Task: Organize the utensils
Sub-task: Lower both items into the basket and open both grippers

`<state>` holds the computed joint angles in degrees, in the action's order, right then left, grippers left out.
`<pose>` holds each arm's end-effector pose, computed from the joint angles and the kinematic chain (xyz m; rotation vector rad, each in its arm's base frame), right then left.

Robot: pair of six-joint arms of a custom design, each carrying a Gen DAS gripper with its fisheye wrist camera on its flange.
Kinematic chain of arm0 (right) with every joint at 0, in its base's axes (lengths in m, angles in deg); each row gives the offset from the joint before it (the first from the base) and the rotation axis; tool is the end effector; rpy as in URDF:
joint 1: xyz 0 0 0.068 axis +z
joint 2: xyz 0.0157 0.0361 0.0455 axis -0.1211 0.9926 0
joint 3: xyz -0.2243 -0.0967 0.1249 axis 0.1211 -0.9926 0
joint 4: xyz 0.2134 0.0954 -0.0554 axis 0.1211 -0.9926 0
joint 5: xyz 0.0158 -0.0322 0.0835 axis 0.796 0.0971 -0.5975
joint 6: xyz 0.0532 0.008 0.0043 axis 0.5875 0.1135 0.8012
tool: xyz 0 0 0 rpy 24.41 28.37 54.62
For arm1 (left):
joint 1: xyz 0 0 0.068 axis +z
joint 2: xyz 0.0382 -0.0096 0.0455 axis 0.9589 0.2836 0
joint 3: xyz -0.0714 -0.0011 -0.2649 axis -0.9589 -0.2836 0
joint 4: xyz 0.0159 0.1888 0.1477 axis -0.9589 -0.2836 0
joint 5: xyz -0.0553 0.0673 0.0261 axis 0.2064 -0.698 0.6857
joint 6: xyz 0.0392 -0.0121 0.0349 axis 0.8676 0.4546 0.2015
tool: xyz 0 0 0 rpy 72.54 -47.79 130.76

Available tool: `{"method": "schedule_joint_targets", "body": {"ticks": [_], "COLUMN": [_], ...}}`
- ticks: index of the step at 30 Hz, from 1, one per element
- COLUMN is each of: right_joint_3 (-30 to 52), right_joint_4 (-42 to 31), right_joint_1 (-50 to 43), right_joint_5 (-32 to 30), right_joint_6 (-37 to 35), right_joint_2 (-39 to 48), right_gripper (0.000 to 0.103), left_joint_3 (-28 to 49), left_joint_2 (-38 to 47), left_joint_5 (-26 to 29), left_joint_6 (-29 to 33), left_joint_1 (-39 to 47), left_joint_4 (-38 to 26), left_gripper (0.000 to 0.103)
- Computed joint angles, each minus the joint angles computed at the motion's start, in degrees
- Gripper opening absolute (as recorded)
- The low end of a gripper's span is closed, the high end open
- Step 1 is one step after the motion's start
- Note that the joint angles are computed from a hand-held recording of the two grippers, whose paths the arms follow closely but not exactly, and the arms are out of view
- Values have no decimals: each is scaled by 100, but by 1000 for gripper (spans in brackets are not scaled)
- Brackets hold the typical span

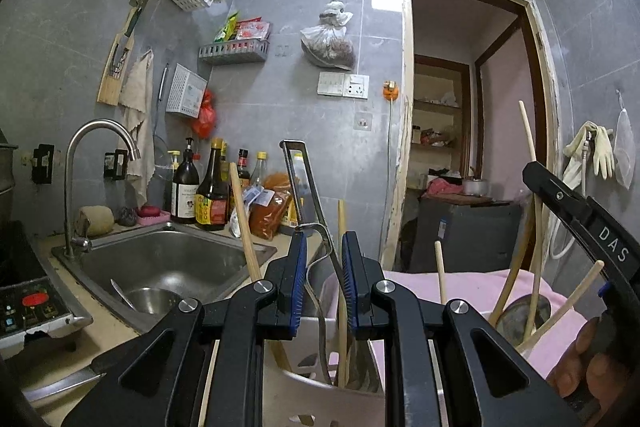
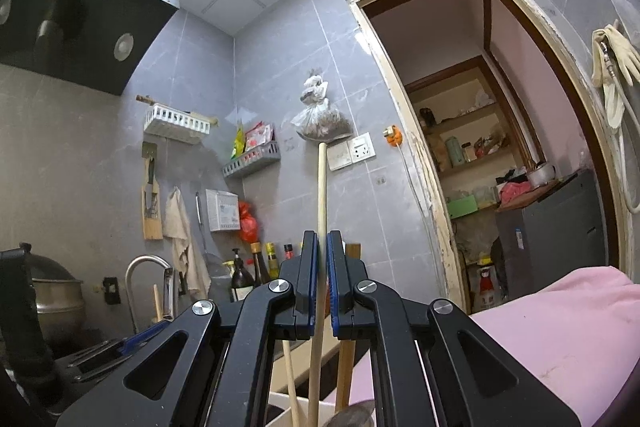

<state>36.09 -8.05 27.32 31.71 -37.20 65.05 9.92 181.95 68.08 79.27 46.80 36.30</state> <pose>0.2608 0.1568 0.2514 0.0884 1.3241 0.2297 0.3168 -0.1554 0.2512 0.1973 1.6139 -0.3742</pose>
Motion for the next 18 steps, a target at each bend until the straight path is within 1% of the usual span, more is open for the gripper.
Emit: {"method": "schedule_joint_targets", "body": {"ticks": [13, 18], "right_joint_3": [-34, -97], "right_joint_4": [-177, -76], "right_joint_1": [-12, 40], "right_joint_5": [-94, -55], "right_joint_6": [115, 52], "right_joint_2": [-62, -101], "right_gripper": [5, 7], "left_joint_3": [-199, -255], "left_joint_2": [-125, -213], "left_joint_5": [197, 295], "left_joint_6": [-159, -252], "left_joint_1": [28, 60], "left_joint_4": [40, 43], "left_gripper": [14, 14]}}
